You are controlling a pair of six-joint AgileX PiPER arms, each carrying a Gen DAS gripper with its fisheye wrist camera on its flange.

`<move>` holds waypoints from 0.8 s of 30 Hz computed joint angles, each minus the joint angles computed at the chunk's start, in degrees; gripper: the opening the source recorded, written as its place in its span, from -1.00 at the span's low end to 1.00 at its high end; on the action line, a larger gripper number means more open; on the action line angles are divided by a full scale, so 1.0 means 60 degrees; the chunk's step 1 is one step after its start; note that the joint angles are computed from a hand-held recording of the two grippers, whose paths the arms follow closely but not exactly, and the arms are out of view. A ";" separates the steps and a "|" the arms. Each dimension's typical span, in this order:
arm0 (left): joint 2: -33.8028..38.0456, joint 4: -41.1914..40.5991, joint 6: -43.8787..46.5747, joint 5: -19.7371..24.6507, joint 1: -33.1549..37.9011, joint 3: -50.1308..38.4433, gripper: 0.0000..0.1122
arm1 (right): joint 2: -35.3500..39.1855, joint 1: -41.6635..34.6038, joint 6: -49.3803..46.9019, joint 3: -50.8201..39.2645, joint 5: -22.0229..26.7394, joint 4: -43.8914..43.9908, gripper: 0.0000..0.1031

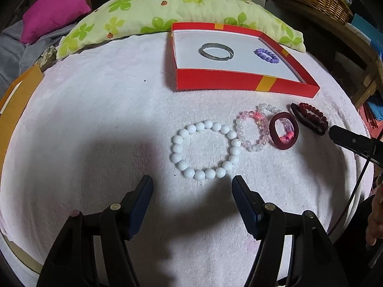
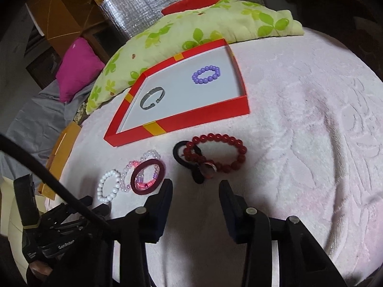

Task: Organize jewelry
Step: 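Grasp the black hair tie with the right tool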

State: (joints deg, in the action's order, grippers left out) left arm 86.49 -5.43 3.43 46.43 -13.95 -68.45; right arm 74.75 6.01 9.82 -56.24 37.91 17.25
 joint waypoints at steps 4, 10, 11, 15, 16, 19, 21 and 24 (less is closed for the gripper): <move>0.0028 0.0090 -0.0098 -0.0037 -0.0037 -0.0014 0.23 | 0.0351 0.0414 0.0497 -0.0109 -0.0399 -0.0637 -0.17; 0.0016 0.0072 -0.0085 -0.0052 0.0007 0.0001 0.23 | 0.0884 0.0606 0.1029 -0.0180 -0.0806 -0.1234 -0.43; 0.0010 0.0087 -0.0091 -0.0057 0.0007 0.0007 0.23 | 0.0904 0.0640 0.1116 -0.0188 -0.0823 -0.1379 -0.53; -0.0035 0.0218 -0.0186 -0.0126 -0.0018 0.0054 0.23 | 0.0844 0.0578 0.1025 -0.0082 -0.0884 -0.1294 -0.82; -0.0055 0.0296 -0.0266 -0.0173 -0.0023 0.0066 0.23 | 0.0799 0.0585 0.0984 -0.0056 -0.0899 -0.1258 -0.83; -0.0072 0.0556 -0.0529 -0.0277 -0.0003 0.0065 0.23 | 0.0552 0.0462 0.0373 0.0099 -0.0815 -0.0645 -0.85; -0.0045 0.0423 -0.0456 -0.0227 0.0114 0.0041 0.23 | 0.0360 0.0377 -0.0053 0.0214 -0.0670 -0.0189 -0.85; -0.0014 0.0408 -0.0472 -0.0207 0.0164 0.0034 0.23 | 0.0088 0.0108 -0.0971 0.0412 -0.0403 0.0835 -0.85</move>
